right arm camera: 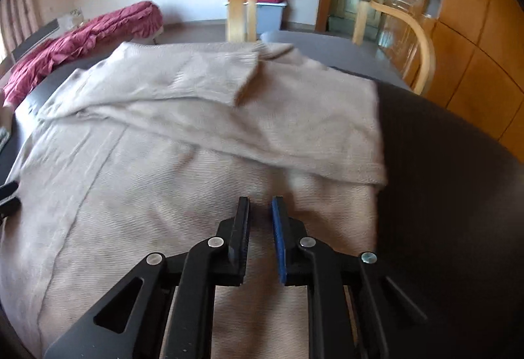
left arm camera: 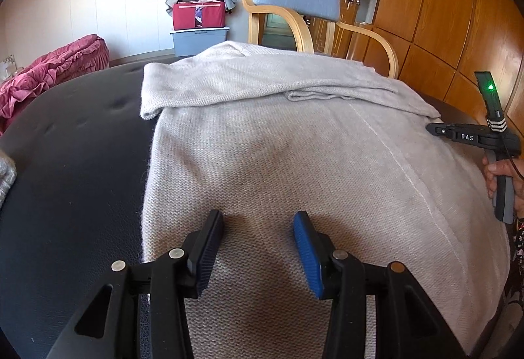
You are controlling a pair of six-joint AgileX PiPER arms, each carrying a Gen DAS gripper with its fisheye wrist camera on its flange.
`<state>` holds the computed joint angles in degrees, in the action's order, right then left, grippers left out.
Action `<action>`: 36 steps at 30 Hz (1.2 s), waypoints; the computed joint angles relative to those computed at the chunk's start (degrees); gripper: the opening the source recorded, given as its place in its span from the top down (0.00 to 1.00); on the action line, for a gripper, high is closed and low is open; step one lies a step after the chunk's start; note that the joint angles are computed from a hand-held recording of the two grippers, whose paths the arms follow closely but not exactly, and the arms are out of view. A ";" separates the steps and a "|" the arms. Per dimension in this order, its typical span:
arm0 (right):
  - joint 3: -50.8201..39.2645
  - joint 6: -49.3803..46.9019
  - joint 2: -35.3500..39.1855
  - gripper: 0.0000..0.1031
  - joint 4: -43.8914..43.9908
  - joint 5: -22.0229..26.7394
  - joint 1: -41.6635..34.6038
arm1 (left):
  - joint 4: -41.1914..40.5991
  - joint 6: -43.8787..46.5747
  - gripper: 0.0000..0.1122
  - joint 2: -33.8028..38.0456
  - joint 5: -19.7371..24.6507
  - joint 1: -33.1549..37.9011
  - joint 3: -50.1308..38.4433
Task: Fold clothes
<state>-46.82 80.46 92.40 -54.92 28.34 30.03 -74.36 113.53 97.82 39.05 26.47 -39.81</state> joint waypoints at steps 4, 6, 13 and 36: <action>5.97 6.04 -4.65 0.92 -4.25 -1.34 -4.27 | -0.20 0.15 0.60 0.21 0.24 0.12 -0.04; 7.55 8.69 -6.18 0.92 -5.38 0.57 -5.14 | -0.20 0.17 0.60 0.31 0.47 0.28 -0.10; 10.50 10.86 -13.36 0.91 -4.84 3.19 5.71 | -0.34 0.31 0.60 0.51 0.84 0.55 -0.23; 10.78 9.67 -12.37 0.95 -3.84 -4.78 -4.75 | -0.81 1.10 0.60 0.76 1.54 1.64 -0.22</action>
<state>-36.04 90.13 80.03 -58.76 23.56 25.28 -75.17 114.64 98.59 40.59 28.11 -40.03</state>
